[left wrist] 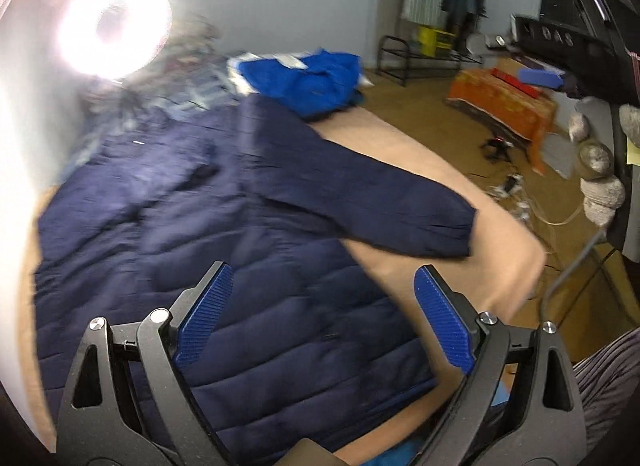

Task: Fold large clothes
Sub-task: 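Move the left gripper to the cuff of the other sleeve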

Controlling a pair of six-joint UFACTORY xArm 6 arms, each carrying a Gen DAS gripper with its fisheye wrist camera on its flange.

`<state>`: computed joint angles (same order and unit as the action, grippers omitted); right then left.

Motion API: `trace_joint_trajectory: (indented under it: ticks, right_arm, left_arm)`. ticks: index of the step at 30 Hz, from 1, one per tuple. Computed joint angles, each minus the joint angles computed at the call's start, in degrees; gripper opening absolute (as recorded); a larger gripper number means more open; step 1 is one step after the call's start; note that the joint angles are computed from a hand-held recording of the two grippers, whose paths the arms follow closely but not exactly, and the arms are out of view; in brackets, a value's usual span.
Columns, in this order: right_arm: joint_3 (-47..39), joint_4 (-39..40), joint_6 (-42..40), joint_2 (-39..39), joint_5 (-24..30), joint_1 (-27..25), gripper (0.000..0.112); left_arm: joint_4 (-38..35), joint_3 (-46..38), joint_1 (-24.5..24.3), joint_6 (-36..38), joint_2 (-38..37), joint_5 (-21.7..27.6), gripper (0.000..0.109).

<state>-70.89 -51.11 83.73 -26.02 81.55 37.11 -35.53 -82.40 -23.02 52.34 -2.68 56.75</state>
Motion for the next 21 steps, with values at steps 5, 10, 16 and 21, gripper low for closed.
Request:
trace_joint_trajectory:
  ticks: [5, 10, 16, 21]
  right_arm:
    - [4.8, 2.8, 1.9, -5.6, -1.3, -3.6, 0.073]
    - [5.3, 4.3, -1.4, -6.3, -1.4, -5.1, 0.057]
    - [5.7, 3.2, -1.2, -7.6, -0.1, -5.1, 0.057]
    - [7.6, 2.2, 1.3, -10.8, 1.3, -5.1, 0.059]
  left_arm:
    - [1.8, -1.5, -7.2, -4.2, 3.7, 3.1, 0.075]
    - [4.2, -2.3, -14.1, -6.3, 7.3, 4.0, 0.075]
    - [12.1, -0.4, -22.4, -8.4, 9.3, -2.9, 0.075]
    - [20.6, -1.9, -26.8, -16.3, 13.9, -7.9, 0.075]
